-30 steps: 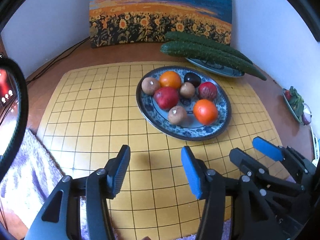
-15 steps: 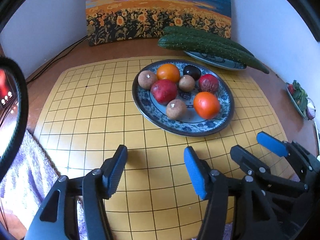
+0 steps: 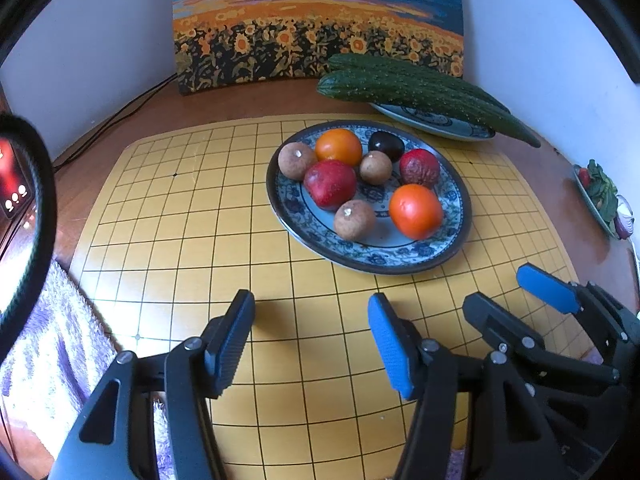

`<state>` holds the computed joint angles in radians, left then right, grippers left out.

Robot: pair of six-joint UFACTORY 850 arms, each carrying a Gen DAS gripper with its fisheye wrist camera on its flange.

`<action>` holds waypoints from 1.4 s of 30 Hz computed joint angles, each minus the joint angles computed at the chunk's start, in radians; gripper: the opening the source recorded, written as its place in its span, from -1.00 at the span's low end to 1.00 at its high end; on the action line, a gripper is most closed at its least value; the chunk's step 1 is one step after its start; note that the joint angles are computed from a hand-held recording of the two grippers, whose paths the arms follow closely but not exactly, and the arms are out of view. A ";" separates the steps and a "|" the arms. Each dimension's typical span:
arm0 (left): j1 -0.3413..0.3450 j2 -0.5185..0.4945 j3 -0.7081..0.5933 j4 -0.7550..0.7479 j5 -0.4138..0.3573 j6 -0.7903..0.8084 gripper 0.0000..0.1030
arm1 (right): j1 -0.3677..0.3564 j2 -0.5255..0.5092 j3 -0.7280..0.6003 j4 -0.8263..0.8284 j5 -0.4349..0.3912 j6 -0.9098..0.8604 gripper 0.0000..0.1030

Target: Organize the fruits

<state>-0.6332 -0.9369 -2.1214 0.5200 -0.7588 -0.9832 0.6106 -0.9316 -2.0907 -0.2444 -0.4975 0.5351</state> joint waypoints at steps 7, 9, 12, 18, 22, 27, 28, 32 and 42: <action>-0.002 0.001 0.003 0.010 -0.002 -0.009 0.21 | 0.000 0.000 0.000 -0.002 0.000 0.001 0.28; -0.001 -0.001 0.000 0.008 -0.003 -0.003 0.20 | 0.000 -0.001 -0.001 -0.003 -0.001 0.002 0.29; -0.001 -0.001 -0.001 0.007 -0.004 -0.004 0.20 | 0.000 -0.001 0.000 -0.002 0.000 0.002 0.29; 0.000 0.000 0.000 0.007 -0.003 -0.002 0.20 | 0.000 -0.001 -0.001 -0.002 0.000 0.001 0.29; 0.000 0.001 0.002 0.007 -0.002 -0.002 0.20 | -0.001 -0.001 0.000 0.000 0.002 0.000 0.30; 0.000 0.002 0.004 0.009 0.000 -0.006 0.20 | -0.001 -0.002 -0.001 -0.001 0.001 0.000 0.31; 0.000 0.002 0.004 0.009 0.000 -0.006 0.20 | -0.001 -0.002 -0.001 -0.001 0.001 0.000 0.31; 0.000 0.003 0.007 0.010 0.001 -0.007 0.20 | -0.001 -0.002 -0.001 0.000 0.001 -0.001 0.32; 0.000 0.004 0.008 0.011 0.001 -0.007 0.20 | 0.000 -0.002 -0.001 -0.002 0.000 0.001 0.32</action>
<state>-0.6328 -0.9328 -2.1136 0.5308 -0.7582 -0.9901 0.6102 -0.9334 -2.0918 -0.2465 -0.4971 0.5361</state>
